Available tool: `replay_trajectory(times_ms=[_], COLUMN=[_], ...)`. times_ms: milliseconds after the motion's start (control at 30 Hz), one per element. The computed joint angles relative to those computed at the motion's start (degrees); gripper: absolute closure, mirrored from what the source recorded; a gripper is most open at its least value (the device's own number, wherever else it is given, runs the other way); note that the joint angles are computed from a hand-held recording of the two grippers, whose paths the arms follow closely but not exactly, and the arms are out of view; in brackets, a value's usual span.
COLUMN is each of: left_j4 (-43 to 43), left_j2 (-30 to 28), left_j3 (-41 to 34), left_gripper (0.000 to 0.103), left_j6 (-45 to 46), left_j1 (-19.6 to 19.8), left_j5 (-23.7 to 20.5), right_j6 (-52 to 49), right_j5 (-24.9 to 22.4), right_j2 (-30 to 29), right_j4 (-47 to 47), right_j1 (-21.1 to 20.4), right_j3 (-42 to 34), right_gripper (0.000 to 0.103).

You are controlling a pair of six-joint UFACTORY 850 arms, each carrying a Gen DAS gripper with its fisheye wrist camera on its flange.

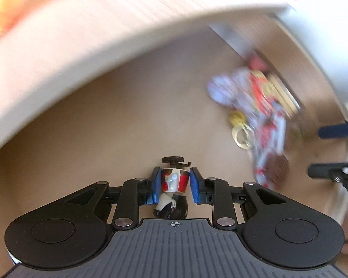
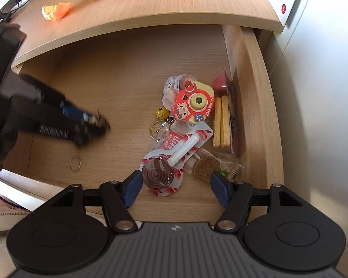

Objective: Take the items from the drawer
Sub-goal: 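Grasp the black-red figure keychain with the left tool while the right tool grasps the red-yellow round toy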

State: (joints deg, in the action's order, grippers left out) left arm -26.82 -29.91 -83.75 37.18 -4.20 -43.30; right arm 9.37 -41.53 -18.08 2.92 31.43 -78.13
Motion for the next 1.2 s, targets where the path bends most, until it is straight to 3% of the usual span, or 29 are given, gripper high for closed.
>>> replay_trajectory(times_ms=[100,200,300,600,667,700,900,1200], left_j4=[-1.7,1.4,2.8,2.7,3.7,4.0,3.3,2.1], left_j2=[0.1,1.5,2.7,3.7,3.8,3.8,3.4,4.6], left_j3=[-0.2,1.4,3.2,4.9,4.7,4.6,4.7,6.0], left_gripper=[0.074,0.073,0.073,0.072,0.072,0.072,0.072,0.073], left_j6=[2.2,0.8,0.6,1.2,0.0,-0.6,-3.3,-4.0], left_j1=[0.9,-0.2,-0.3,-0.1,-0.4,-0.4,-1.1,-1.8], left_j5=[-1.3,0.9,1.7,2.0,2.0,2.0,2.5,3.0], right_j6=[3.8,7.4,7.9,-0.6,-0.7,-0.9,0.2,-2.9], right_j5=[3.9,7.2,5.8,-1.3,-1.9,-2.1,-0.7,3.0], right_j2=[0.0,-1.8,-6.0,-15.7,-16.6,-16.8,-14.7,-7.6], right_j4=[-8.2,-19.8,-25.7,-27.0,-28.3,-28.8,-27.5,-11.4], right_j1=[1.9,3.8,4.6,5.2,5.6,5.8,5.9,3.2], right_j3=[-0.5,-2.2,-6.1,-15.7,-16.4,-16.6,-15.8,-12.9], right_gripper=[0.038,0.038,0.038,0.040,0.055,0.055,0.056,0.056])
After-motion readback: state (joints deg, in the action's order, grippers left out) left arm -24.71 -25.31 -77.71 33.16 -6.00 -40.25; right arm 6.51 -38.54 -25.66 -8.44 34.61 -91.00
